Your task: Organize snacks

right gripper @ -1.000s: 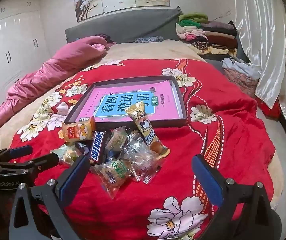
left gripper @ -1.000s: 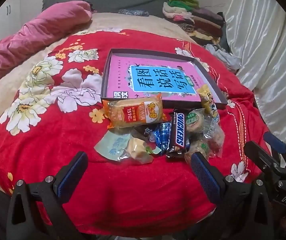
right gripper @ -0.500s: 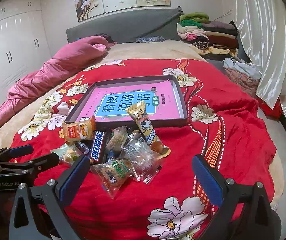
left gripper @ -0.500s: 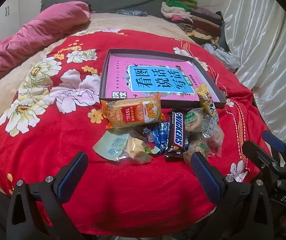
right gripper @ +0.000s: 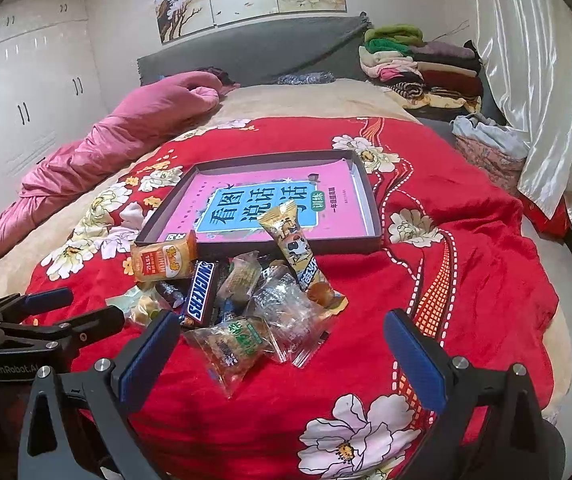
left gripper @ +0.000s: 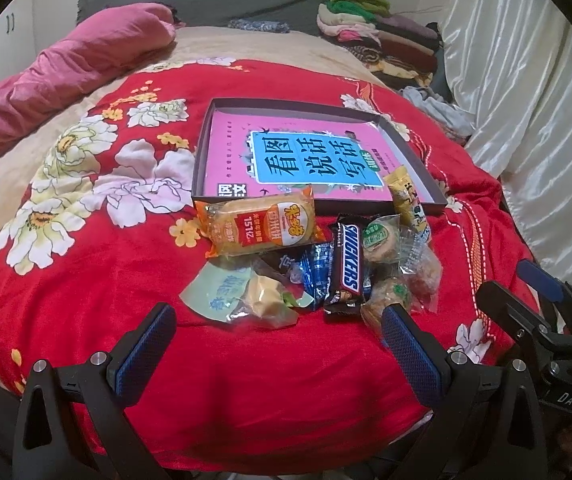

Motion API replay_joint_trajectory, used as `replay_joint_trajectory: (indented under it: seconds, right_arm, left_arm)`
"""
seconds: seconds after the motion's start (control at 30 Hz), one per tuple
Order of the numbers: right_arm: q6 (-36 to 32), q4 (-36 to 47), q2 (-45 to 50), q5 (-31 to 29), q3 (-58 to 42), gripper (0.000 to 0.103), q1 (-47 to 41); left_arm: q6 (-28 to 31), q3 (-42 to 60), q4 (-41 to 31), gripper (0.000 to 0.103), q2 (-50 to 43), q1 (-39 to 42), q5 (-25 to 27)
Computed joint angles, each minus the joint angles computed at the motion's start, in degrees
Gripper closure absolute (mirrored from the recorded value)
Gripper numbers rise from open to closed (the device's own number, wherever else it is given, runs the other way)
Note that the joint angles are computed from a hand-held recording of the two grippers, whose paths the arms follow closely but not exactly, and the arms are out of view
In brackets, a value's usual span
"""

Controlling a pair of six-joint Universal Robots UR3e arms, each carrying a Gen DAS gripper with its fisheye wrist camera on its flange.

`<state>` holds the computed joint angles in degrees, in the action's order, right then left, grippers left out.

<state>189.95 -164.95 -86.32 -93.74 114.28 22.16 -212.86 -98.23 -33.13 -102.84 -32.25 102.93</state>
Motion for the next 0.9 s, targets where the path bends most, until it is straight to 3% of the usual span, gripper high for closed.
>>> replay_joint_trajectory:
  seconds: [0.9]
  right_arm:
    - [-0.5,-0.6,0.6,0.3,0.0,0.000,-0.7]
  left_arm:
    - [0.3,-0.6,0.1,0.001,-0.2,0.8,-1.2]
